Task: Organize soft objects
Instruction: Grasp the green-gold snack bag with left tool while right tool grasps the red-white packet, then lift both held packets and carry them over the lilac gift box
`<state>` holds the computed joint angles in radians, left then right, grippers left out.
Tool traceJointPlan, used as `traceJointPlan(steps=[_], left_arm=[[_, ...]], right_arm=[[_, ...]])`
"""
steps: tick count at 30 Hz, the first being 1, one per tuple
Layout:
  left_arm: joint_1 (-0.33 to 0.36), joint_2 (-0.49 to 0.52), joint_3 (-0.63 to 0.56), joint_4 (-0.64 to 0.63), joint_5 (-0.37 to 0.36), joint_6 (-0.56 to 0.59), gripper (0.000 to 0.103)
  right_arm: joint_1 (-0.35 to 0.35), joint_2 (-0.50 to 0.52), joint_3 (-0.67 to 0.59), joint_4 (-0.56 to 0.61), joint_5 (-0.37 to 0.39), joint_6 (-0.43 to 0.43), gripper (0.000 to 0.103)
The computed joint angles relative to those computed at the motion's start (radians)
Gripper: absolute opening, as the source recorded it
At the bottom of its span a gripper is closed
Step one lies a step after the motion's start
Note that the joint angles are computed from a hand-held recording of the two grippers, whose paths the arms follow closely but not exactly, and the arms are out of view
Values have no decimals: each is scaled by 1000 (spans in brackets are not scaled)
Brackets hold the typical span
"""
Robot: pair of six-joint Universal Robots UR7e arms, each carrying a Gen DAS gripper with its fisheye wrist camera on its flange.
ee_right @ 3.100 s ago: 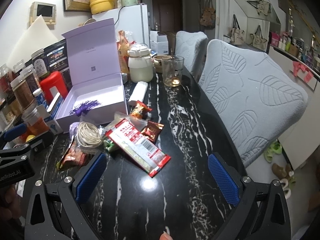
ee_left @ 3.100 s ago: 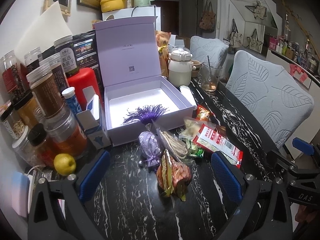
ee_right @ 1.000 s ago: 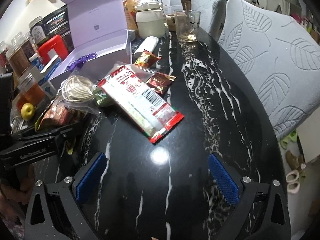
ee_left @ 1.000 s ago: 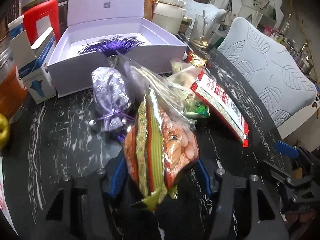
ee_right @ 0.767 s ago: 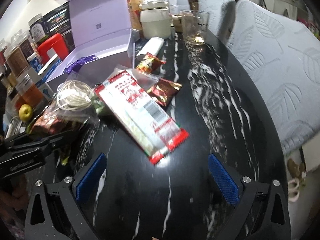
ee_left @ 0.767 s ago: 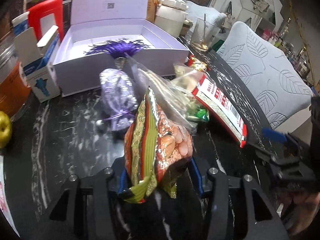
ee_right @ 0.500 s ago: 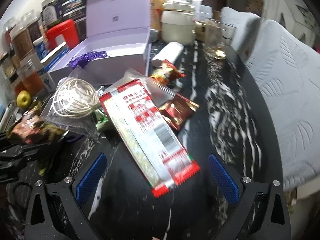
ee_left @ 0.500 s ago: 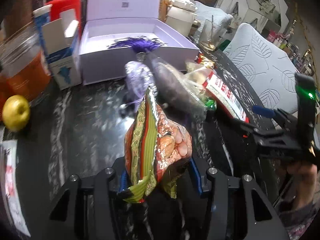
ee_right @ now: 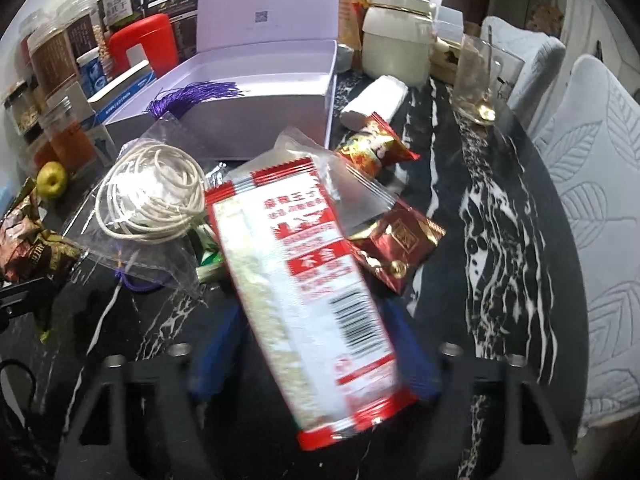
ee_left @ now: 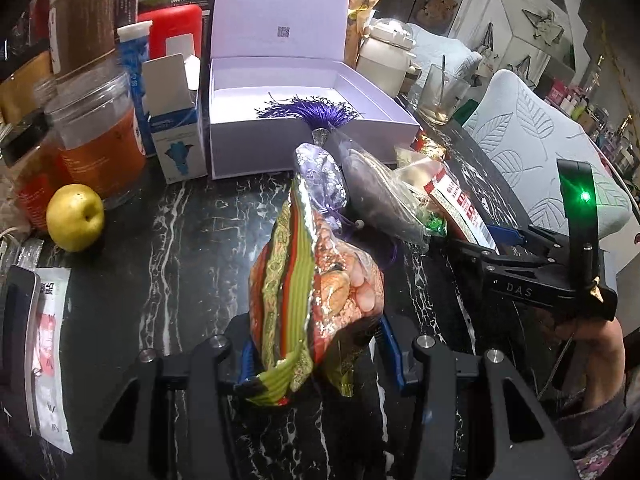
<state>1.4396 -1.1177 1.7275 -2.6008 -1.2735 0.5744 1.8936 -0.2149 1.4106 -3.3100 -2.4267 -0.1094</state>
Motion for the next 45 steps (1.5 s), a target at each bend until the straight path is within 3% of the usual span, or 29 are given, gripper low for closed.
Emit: traceJointPlan(steps=[12,30,38,45], left_arm=[[11,-30,27,-12,-26,-1,49],[32,-147,120,-101,-120,78,49],[29,-171,139,-138,-129,128,49],[16,-161,121,-176,-156,115,49]], right_arm=[[35,-16,95,-63,-31,109,49],[150,11,192,-226,-35,268,47],[196,32,166,-255,-53,246,47],[203,38,119,-270,-39,158,47]])
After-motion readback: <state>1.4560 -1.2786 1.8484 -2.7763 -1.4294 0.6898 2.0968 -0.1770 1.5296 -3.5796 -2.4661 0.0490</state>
